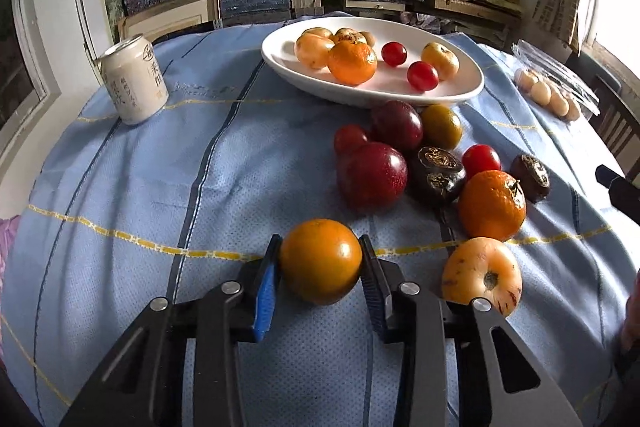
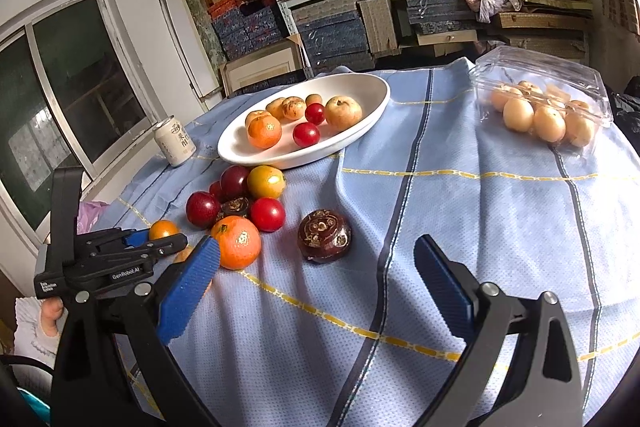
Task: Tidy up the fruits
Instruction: 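Grasp an orange with the left tool while the right tool grasps a dark brown round fruit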
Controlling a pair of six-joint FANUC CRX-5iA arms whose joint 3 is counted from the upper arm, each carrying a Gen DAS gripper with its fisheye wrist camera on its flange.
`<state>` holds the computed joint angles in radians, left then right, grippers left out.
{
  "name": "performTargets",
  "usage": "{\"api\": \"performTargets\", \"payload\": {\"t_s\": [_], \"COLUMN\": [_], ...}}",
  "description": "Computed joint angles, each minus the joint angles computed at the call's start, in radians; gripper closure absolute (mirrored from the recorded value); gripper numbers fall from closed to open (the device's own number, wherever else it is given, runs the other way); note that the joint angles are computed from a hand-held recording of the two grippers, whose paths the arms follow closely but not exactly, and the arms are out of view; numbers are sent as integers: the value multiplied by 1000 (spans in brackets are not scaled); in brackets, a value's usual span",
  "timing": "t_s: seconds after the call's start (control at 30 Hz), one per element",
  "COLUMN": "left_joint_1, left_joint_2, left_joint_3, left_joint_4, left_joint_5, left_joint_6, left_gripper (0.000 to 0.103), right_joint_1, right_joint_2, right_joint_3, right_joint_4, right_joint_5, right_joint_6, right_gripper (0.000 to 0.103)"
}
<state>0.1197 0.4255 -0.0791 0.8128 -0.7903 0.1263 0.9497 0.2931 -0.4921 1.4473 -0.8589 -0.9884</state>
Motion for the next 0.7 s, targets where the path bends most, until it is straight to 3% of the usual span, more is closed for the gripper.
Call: {"api": "performTargets", "payload": {"t_s": [0.23,0.37,0.4,0.47,0.5,0.53,0.7], "left_joint_1": [6,2,1,1,1,1,2], "left_joint_2": [16,12,9,8,9,9,9], "left_joint_3": [27,19,14,13,14,14,14], "left_joint_4": [-13,-11,-10,-10,-9,-9,-8], "left_joint_5": [-20,1,9,9,7,7,7], "left_joint_6": [47,48,44,42,43,43,41], "left_gripper": [65,65,65,65,65,65,65], "right_joint_1": [-2,-3,3,9,10,9,-2], "right_joint_2": [-6,8,19,41,51,58,90], "right_joint_3": [-3,31,55,112,142,164,224], "right_joint_4": [-1,-41,-81,-184,-246,-287,-383], "right_joint_5": [14,43,40,49,54,51,17], "right_joint_6": [18,103,168,327,419,480,609], "right_gripper": [8,9,12,41,47,51,52]}}
